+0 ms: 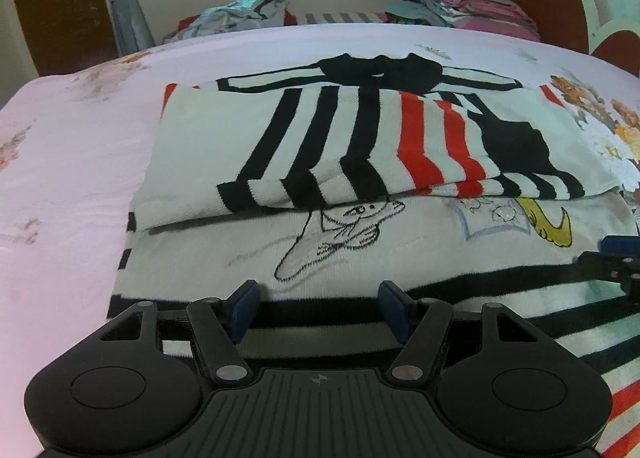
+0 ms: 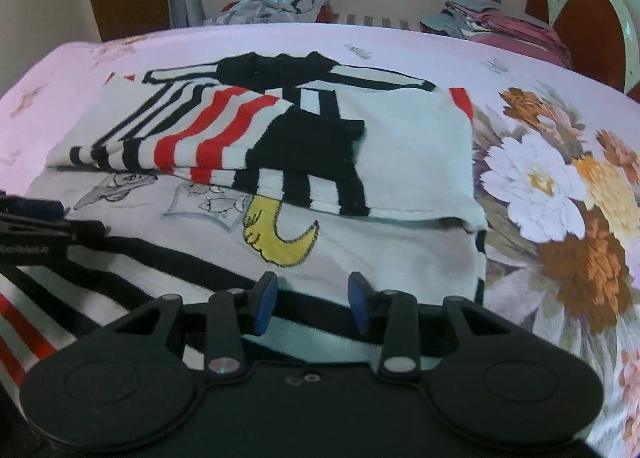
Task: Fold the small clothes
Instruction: 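Grasp the sweater hem with both tools and fold it toward the collar, then release the hem with both tools and lift them away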
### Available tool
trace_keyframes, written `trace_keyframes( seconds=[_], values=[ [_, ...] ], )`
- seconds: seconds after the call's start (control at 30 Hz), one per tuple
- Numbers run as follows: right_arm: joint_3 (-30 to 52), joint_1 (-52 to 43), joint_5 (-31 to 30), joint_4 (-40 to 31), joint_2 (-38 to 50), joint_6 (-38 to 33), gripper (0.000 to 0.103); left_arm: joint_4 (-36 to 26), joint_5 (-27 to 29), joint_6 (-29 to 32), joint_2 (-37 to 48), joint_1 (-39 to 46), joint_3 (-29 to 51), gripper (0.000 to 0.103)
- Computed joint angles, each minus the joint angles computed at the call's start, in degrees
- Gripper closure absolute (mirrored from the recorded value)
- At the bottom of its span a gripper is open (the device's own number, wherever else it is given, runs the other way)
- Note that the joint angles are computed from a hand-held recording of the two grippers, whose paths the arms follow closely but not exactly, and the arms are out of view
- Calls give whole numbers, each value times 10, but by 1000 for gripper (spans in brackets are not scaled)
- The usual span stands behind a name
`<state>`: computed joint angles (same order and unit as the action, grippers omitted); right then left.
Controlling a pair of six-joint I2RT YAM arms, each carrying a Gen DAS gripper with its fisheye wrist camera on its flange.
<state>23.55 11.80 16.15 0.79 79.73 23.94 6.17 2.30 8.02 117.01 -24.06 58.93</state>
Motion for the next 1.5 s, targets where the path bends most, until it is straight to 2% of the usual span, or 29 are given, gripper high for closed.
trace_keyframes(
  seconds=[0.13,0.47,0.6,0.7,0.87,0.97,1.13,1.27,1.37,1.5],
  values=[
    [-8,27,-8,-7,-36,7,64,11,-14,-4,-30,-14,-34,38],
    [-11,108,0,-8,-27,56,62,40,-30,8,-88,-31,-123,38],
    [-39,124,36,-25,-39,86,62,53,-9,29,-86,-6,-140,38],
    [-53,147,86,-73,-70,117,62,55,11,43,-92,21,-152,31],
    [-52,221,138,-185,-134,239,62,60,55,81,-128,82,-197,30],
    [-32,295,168,-219,-137,318,62,52,95,110,-172,116,-232,30],
    [30,411,200,-259,-63,421,61,31,144,150,-216,156,-267,30],
    [60,457,200,-287,-14,485,60,30,152,178,-216,172,-289,30],
    [73,478,193,-321,22,532,56,41,164,198,-216,191,-307,30],
    [70,522,196,-368,19,622,55,18,180,213,-233,212,-310,30]
  ],
)
